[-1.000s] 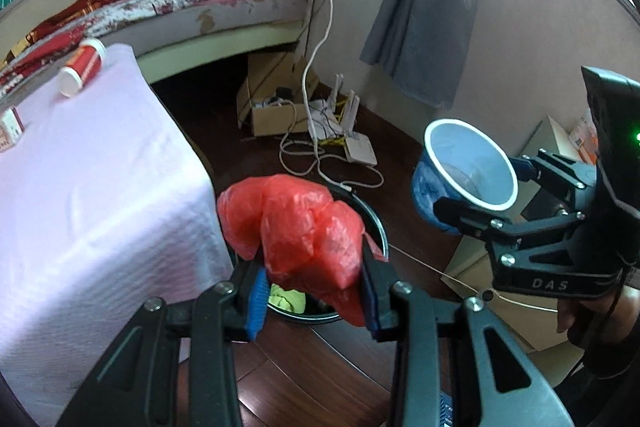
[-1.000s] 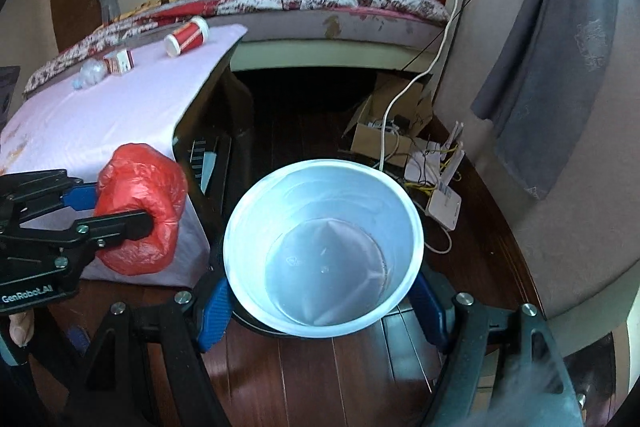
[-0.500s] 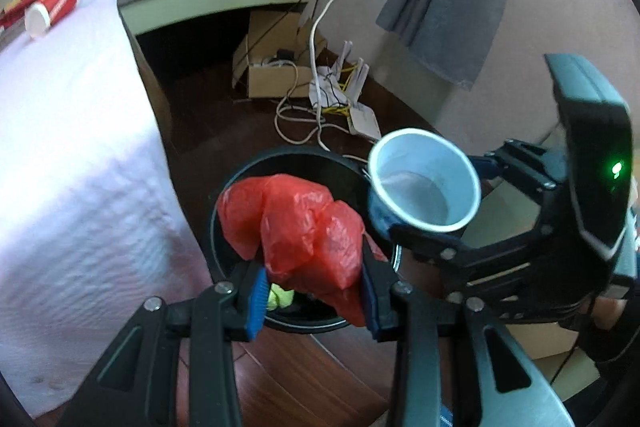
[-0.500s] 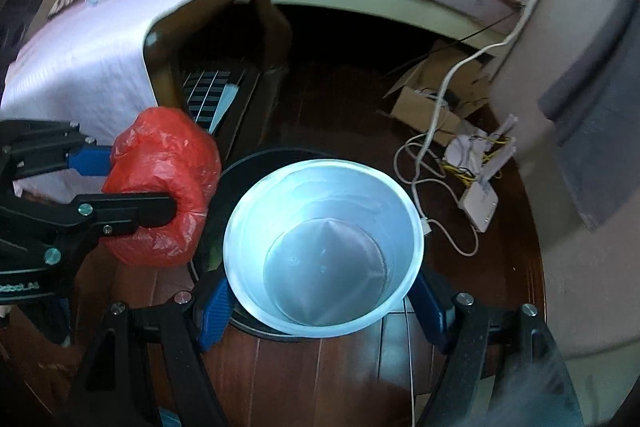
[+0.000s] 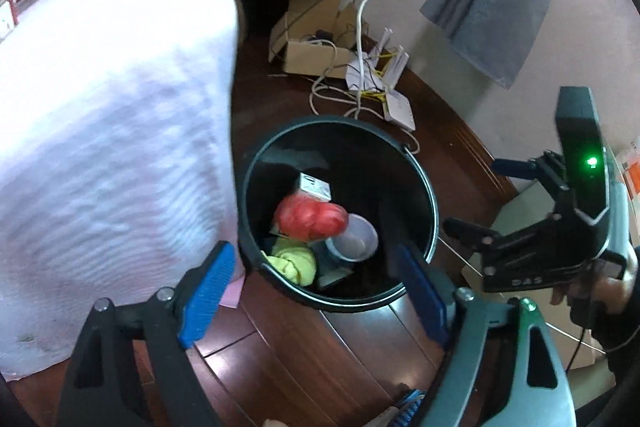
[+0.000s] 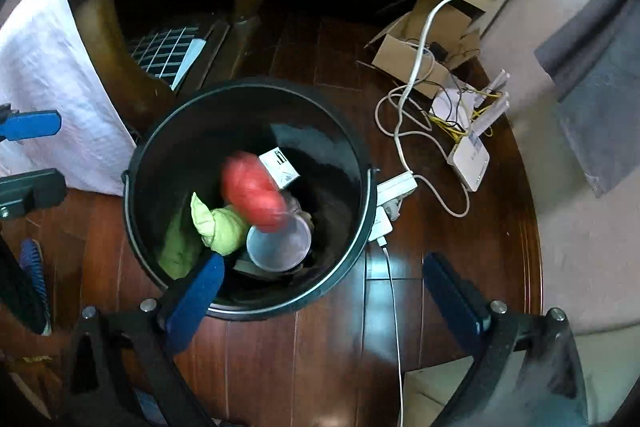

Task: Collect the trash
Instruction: 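Carry the red bag and blue bowl over the black bin and release both, then move both tools back over the table toward the small carton and wrappers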

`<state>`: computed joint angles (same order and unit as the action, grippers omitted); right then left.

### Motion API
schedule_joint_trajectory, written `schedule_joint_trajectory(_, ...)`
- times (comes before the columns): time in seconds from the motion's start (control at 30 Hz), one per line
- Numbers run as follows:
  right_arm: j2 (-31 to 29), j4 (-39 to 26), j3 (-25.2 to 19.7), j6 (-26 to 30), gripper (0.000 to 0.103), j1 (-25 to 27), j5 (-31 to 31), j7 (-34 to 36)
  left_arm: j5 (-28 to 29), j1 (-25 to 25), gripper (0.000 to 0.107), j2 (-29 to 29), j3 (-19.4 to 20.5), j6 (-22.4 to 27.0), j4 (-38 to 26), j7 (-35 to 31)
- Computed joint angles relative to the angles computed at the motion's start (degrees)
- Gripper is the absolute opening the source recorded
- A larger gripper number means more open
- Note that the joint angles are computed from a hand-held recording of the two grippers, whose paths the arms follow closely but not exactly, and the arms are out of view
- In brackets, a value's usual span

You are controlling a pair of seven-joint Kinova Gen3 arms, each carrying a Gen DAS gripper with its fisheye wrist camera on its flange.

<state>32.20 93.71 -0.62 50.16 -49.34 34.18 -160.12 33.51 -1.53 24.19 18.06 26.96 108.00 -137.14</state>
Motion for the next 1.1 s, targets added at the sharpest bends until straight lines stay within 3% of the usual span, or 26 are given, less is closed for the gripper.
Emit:
schedule_joint_trajectory(0.2, -0.4, -2.1, -0.2, 3.3, 0.103, -3.1, 1.4, -2.8, 3.0, -3.0, 0.084, -4.2, 0.5, -1.1, 2.8, -4.1)
schedule_joint_trajectory(0.4, -0.5, -6.3, -0.5, 7.8, 0.103, -6.4, 3.5, -5.3, 9.9, -7.1, 0.086, -9.8, -0.6, -0.4, 5.5, -13.9)
schedule_joint_trajectory(0.73, 1.1, -16.9, -0.4, 13.4, 0.103, -11.9, 9.2, -8.4, 18.7, -9.0, 0.088, -13.9, -8.3, 2.8, 5.5, -24.2)
schedule_joint_trajectory(1.1, 8.7, -33.6, 3.0, 14.2, 0.103, -15.3, 11.4, -4.7, 23.0, -11.5, 0.093, -14.0, -13.8, 1.8, 3.6, -27.5)
